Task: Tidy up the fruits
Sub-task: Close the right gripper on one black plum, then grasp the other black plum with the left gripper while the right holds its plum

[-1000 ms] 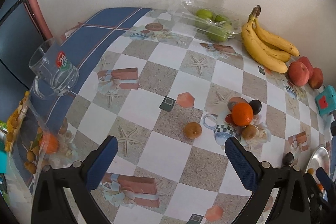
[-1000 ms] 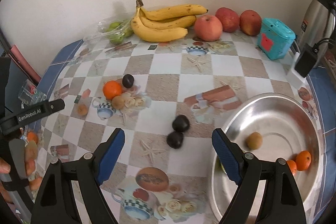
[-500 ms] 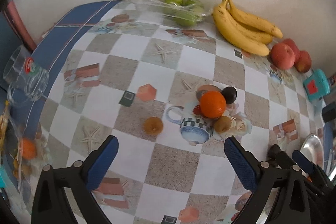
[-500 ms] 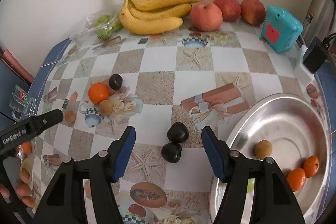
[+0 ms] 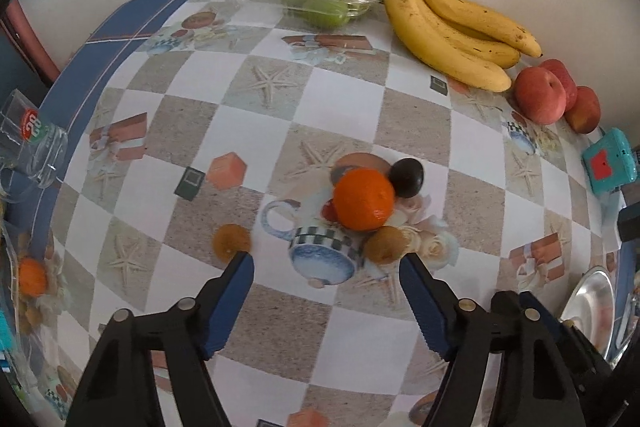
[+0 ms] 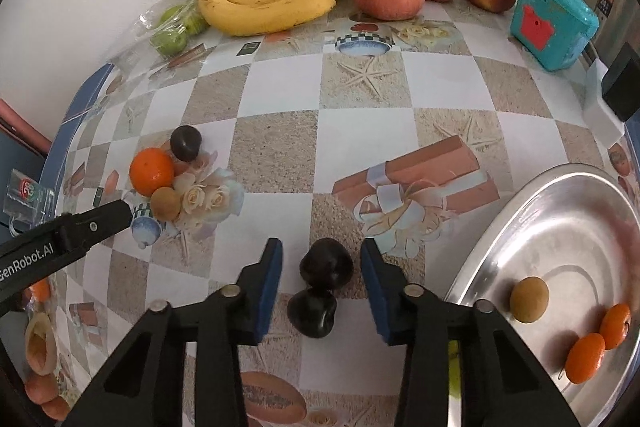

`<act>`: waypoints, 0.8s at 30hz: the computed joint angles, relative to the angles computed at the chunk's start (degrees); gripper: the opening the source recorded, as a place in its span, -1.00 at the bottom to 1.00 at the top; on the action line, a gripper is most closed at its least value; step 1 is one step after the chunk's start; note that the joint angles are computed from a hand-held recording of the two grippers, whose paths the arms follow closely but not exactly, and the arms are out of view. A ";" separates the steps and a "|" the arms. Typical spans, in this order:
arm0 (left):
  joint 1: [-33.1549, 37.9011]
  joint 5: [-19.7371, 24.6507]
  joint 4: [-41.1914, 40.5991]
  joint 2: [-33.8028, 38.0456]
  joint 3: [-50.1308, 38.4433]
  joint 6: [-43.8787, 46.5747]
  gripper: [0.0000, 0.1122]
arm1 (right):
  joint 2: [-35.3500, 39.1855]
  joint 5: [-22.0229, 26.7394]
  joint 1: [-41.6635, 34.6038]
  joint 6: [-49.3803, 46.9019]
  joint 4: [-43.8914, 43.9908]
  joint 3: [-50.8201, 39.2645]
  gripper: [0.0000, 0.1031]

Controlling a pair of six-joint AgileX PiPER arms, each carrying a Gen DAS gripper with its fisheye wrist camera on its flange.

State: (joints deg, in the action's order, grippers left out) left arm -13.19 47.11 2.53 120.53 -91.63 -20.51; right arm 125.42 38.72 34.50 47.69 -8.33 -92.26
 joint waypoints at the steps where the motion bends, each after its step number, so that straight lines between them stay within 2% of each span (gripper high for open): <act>1: -0.17 -0.15 -0.02 -0.02 0.15 -0.25 0.36 | -0.01 -0.29 -0.13 -0.31 0.29 0.19 -0.40; 5: -0.07 -1.63 -0.79 -0.74 2.25 -1.02 0.28 | -0.65 -1.76 -0.56 -0.78 1.14 1.60 -0.50; 7: 0.15 -2.22 -1.43 -1.26 3.47 -1.40 0.17 | -1.44 -2.88 -0.59 -0.42 1.06 2.71 -0.51; 13: -1.15 -3.15 -4.88 -2.12 4.93 1.38 0.17 | -5.75 -4.94 -0.05 1.87 0.45 6.25 -0.51; 18: -2.83 -3.59 -12.49 -2.69 5.69 7.26 0.16 | -10.49 -4.72 -0.01 5.96 -1.64 11.12 -0.51; 24: -6.63 -3.33 -13.89 -2.59 4.93 9.32 -0.06 | -17.08 -5.02 -0.60 11.31 -5.05 17.98 -0.51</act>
State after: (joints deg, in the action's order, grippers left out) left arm -19.82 43.77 -11.36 117.94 -86.69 -11.19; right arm 108.34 33.70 33.91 59.00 -13.39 -74.28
